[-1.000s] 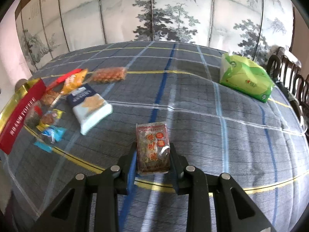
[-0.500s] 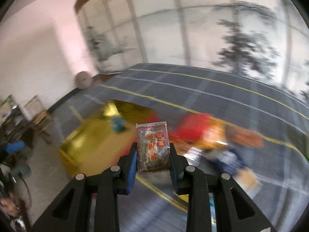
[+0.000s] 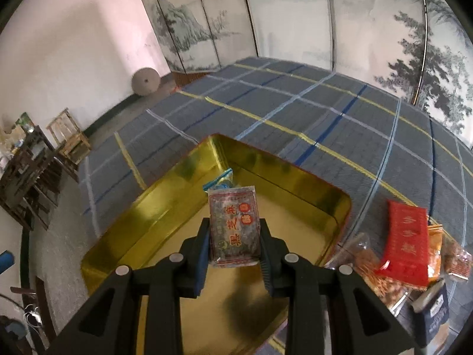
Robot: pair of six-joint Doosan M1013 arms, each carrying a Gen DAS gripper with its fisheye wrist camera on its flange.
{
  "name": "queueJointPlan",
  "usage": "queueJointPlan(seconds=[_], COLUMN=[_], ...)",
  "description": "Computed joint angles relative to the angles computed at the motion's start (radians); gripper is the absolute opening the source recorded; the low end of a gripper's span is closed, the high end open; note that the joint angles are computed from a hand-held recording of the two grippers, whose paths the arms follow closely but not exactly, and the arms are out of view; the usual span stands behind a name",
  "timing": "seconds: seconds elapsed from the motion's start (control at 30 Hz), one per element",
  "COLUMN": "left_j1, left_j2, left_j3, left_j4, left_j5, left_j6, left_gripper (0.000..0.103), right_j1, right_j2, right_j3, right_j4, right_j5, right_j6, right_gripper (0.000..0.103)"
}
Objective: Organize snacks
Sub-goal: 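Carry the brown cake packet over the tin and release it with the right tool, then grasp the clear bag of dark biscuits with the right tool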
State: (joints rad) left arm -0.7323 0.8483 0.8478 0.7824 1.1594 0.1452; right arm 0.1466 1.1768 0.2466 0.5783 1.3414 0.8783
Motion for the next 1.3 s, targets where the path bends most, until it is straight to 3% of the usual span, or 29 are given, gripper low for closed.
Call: queueJointPlan(seconds=[0.1, 0.27, 0.37, 0.43, 0.53, 0.6, 0.67, 0.77, 0.83, 1.03, 1.3], left_j1=[-0.001, 0.004, 0.007, 0.005, -0.002, -0.009, -0.011, -0.006, -0.003, -0.011, -0.005], left_j2=[-0.004, -0.007, -0.008, -0.009, -0.005, -0.008, -0.015, -0.008, 0.005, 0.033, 0.055], left_j3=[0.010, 0.018, 0.019, 0.021, 0.011, 0.017, 0.032, 0.020, -0.004, -0.061, -0.104], left_j4=[0.000, -0.018, -0.034, -0.031, -0.005, 0.031, 0.047, 0.004, -0.029, -0.045, -0.090], left_j5=[-0.009, -0.036, -0.047, -0.052, -0.033, -0.031, -0.054, -0.088, -0.090, -0.043, -0.021], left_j6=[0.025, 0.022, 0.012, 0.005, 0.019, 0.009, -0.009, 0.011, 0.043, 0.116, 0.150], left_gripper=[0.101, 0.101, 0.101, 0.101, 0.101, 0.101, 0.101, 0.101, 0.101, 0.101, 0.101], right_j1=[0.007, 0.015, 0.000, -0.010, -0.033, -0.055, -0.078, -0.106, -0.116, -0.104, -0.081], right_j2=[0.036, 0.010, -0.024, -0.021, -0.072, -0.134, -0.200, -0.237, -0.230, -0.215, -0.125], right_j3=[-0.064, -0.003, 0.063, 0.048, 0.127, 0.238, 0.361, 0.442, 0.440, 0.436, 0.296], right_j4=[-0.015, -0.024, 0.041, 0.077, 0.117, 0.125, 0.095, 0.028, 0.002, -0.042, -0.098], right_j5=[0.025, -0.039, -0.098, -0.088, -0.127, -0.175, -0.232, -0.250, -0.213, -0.219, -0.135], right_j6=[0.037, 0.027, 0.007, 0.009, -0.035, -0.109, -0.211, -0.254, -0.238, -0.246, -0.120], right_gripper=[0.030, 0.031, 0.050, 0.051, 0.051, 0.051, 0.051, 0.051, 0.051, 0.051, 0.051])
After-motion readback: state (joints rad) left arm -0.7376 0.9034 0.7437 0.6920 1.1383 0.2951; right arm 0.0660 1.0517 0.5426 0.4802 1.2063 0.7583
